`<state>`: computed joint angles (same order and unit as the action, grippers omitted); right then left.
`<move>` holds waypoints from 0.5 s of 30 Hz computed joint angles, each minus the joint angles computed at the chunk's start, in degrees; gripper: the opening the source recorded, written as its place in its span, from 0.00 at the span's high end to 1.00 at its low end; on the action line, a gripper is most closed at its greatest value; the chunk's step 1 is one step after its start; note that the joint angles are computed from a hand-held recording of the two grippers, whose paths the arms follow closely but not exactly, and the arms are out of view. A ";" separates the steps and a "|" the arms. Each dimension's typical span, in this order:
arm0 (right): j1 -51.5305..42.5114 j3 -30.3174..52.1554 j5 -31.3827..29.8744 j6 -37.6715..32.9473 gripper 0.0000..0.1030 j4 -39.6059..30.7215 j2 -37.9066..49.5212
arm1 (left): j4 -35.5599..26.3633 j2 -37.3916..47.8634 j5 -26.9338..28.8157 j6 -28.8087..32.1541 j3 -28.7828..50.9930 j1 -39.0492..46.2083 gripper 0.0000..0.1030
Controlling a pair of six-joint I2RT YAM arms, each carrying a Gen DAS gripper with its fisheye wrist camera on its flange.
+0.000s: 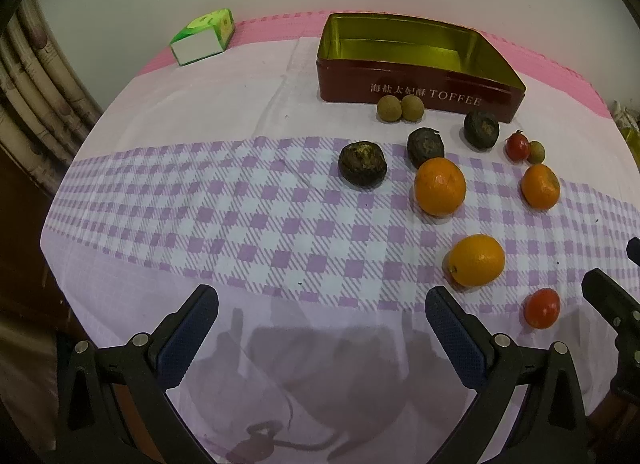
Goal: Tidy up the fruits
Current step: 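Move both tools toward the fruits in front of the tin box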
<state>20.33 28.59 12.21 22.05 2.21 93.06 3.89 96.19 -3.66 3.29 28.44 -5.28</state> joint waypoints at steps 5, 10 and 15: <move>-0.09 -0.11 -0.07 -0.02 0.07 -0.14 -0.11 | -0.46 0.28 0.10 0.01 0.26 0.11 0.01; -0.13 -0.10 -0.13 -0.06 0.07 -0.22 -0.09 | -0.53 0.19 0.21 0.28 0.16 0.24 0.01; -0.32 -0.40 -0.51 -0.11 0.11 -0.47 -0.11 | -0.87 0.44 0.73 0.83 0.29 0.80 0.01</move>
